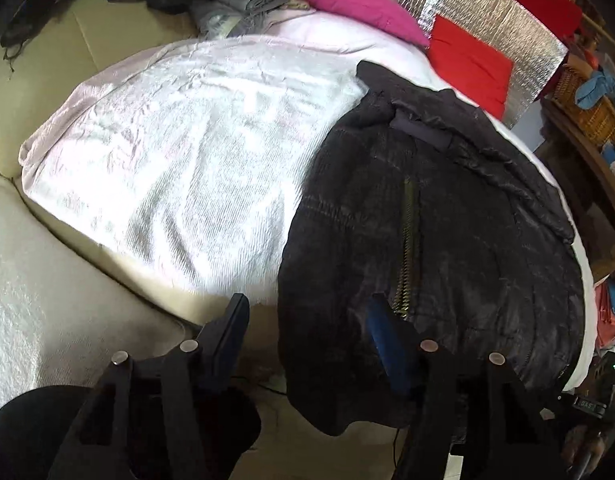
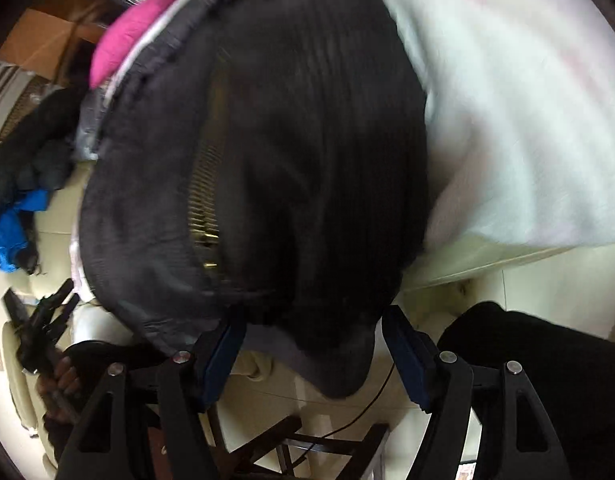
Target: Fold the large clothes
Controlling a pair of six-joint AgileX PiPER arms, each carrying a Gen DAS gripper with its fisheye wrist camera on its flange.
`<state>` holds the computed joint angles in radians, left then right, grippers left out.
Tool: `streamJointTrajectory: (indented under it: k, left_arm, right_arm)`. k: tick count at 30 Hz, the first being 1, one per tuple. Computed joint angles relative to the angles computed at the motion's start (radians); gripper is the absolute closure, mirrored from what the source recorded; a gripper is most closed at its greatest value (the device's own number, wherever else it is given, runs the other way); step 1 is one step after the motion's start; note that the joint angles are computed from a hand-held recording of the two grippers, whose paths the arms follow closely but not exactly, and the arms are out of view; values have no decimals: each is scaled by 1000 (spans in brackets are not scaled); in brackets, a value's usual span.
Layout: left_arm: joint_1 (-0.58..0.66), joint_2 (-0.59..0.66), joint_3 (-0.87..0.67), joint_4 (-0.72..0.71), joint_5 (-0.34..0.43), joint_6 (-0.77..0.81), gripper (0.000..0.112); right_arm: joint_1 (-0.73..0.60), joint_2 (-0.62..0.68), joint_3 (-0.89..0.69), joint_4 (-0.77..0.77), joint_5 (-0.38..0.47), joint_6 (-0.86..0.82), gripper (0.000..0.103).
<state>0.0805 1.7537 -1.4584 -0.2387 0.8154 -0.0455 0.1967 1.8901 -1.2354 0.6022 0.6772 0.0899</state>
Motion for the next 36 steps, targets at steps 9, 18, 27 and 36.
streamJointTrajectory:
  k: [9, 18, 27, 36]
  left_arm:
    - [-15, 42, 34, -86, 46, 26, 35]
    - [-44, 77, 59, -123, 36, 53, 34]
    - [-58, -6, 149, -140, -7, 103, 61]
    - [-67, 135, 61, -242, 114, 173, 57]
  right_arm:
    - [68, -49, -17, -53, 23, -16, 37]
    - [66, 54, -49, -47, 16, 39, 33]
    - [99, -94, 15, -22, -26, -44, 70]
    - [50, 61, -20, 168, 25, -162, 48]
